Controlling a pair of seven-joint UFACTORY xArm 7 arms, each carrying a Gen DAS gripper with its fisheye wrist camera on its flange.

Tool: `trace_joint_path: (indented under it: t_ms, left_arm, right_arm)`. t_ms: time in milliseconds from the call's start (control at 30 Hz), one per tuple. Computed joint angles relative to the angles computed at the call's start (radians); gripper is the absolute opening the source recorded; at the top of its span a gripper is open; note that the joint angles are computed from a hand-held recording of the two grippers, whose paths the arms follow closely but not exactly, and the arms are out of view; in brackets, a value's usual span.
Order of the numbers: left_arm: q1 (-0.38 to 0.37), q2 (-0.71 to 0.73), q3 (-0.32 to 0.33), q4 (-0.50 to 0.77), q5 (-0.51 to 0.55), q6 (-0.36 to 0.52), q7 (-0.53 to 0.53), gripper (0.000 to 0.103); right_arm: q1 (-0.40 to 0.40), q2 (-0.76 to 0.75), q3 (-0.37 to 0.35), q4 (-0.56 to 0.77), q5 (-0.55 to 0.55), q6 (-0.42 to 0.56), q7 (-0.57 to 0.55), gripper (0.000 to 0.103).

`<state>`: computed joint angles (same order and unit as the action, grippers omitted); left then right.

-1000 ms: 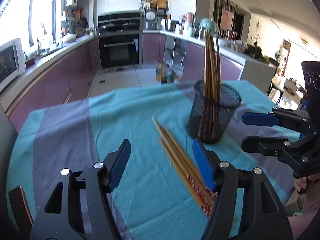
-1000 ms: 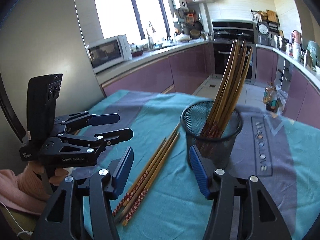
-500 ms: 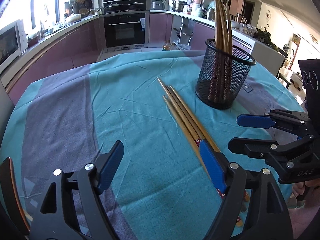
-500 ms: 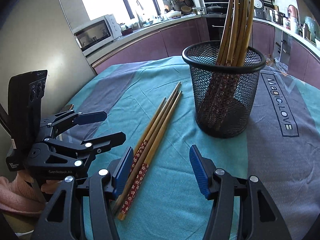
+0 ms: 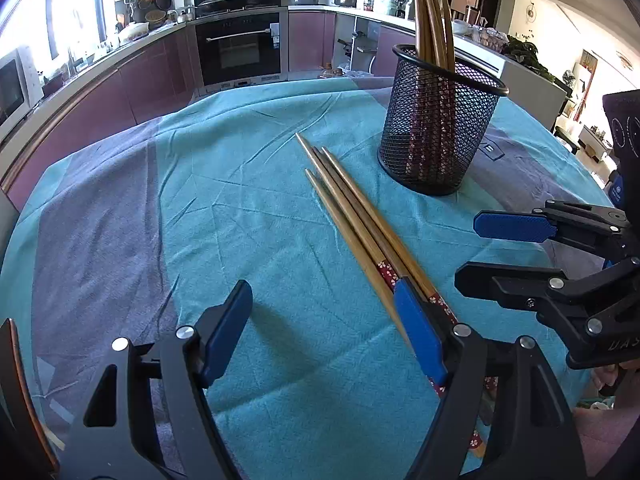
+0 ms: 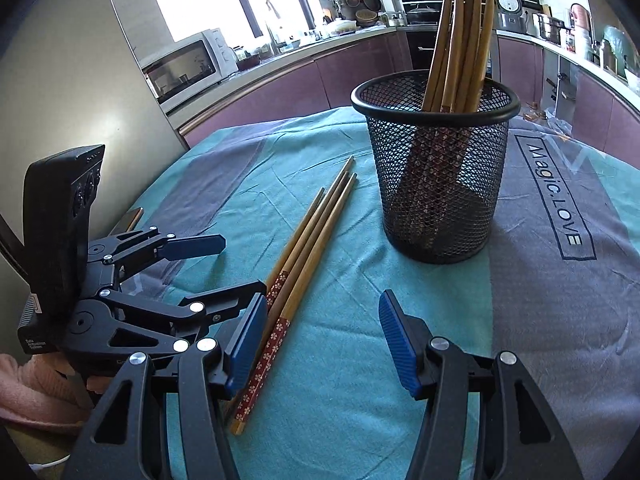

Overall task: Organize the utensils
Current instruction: 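Withdraw both open tools from the cup back to the chopstick pile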

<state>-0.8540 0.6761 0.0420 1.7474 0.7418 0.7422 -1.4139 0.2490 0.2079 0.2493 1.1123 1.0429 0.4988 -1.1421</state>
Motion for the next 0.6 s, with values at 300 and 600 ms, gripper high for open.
trace_joint_path:
  t_ms: [300, 600]
  left_arm:
    - [0.003, 0.016, 0.002, 0.019, -0.014, -0.004, 0.027, 0.068]
    - [0.005, 0.013, 0.006, 0.005, -0.015, -0.009, 0.042, 0.054]
  right_arm:
    - [0.001, 0.006, 0.003, 0.002, -0.011, -0.004, 0.006, 0.056]
    - [0.008, 0.008, 0.008, 0.000, -0.031, -0.022, 0.004, 0.056]
